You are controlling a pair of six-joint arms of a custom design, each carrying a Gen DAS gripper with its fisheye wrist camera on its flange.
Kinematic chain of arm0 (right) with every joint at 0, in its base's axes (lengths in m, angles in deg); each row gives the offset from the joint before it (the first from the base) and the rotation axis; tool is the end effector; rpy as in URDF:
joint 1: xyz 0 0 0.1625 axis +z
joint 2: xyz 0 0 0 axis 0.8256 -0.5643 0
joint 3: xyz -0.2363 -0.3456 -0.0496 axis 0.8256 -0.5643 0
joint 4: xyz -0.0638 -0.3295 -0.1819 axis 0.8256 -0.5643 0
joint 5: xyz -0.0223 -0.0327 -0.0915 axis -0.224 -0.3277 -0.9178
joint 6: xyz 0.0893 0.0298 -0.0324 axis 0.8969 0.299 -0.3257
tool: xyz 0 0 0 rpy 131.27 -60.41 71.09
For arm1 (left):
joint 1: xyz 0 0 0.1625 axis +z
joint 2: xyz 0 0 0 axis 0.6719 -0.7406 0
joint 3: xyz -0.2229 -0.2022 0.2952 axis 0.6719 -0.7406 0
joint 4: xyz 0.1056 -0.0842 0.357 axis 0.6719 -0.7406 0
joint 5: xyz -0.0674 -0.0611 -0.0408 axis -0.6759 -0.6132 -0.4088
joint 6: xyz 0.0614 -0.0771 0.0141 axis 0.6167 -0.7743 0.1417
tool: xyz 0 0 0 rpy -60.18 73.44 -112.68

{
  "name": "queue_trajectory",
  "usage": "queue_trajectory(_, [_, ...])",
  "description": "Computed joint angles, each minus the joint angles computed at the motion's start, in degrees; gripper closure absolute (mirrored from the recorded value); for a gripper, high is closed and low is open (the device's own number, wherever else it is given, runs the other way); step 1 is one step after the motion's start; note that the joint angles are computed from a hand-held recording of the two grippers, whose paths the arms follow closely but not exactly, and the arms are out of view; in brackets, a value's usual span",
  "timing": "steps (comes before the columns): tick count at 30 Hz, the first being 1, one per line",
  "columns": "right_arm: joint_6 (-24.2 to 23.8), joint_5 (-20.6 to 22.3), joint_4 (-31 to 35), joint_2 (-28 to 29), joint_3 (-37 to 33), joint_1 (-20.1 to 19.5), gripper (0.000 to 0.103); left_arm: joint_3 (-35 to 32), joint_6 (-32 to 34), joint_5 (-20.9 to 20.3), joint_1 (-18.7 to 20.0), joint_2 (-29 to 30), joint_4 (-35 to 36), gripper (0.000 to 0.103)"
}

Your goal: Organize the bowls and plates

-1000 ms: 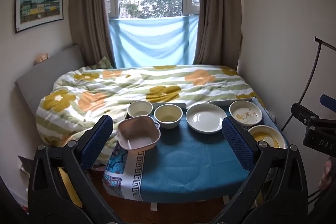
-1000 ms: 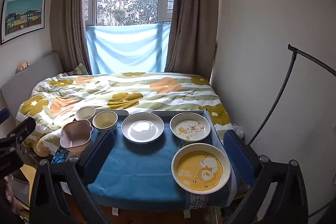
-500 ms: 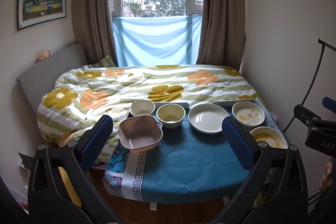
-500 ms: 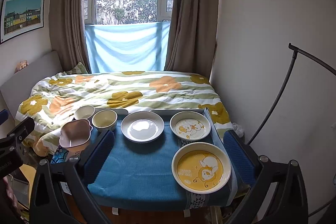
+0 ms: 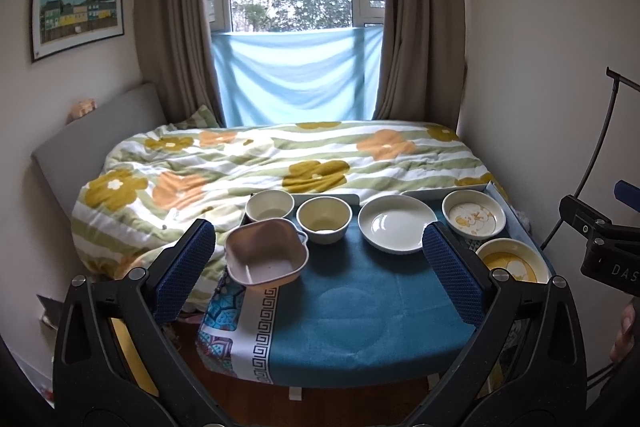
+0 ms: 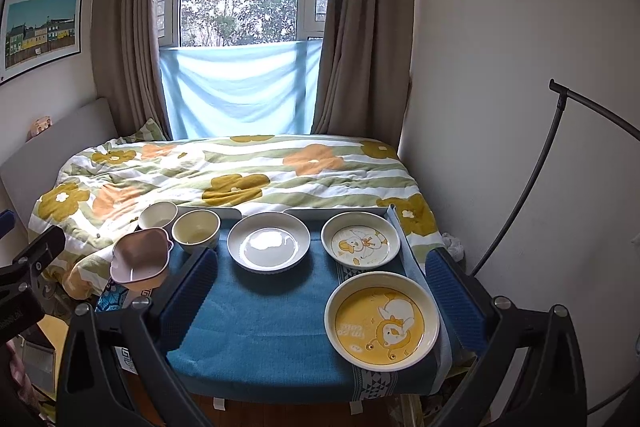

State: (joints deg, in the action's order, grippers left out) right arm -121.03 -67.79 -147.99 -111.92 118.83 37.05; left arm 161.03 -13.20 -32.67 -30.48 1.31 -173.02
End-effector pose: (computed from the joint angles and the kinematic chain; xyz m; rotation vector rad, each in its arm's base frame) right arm 0.0922 -0.2768 0.4254 0.3035 -1.9559 1.2060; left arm -0.4676 -0.3263 0.0549 0.6604 2.0939 -1.1882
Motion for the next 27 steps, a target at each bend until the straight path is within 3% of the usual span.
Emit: queue_trajectory(27, [0.18, 0.1, -0.37, 0.42, 0.07, -0.22, 0.0, -0.17, -2.23, -0.69, -0.05, -0.93, 3.56, 0.0])
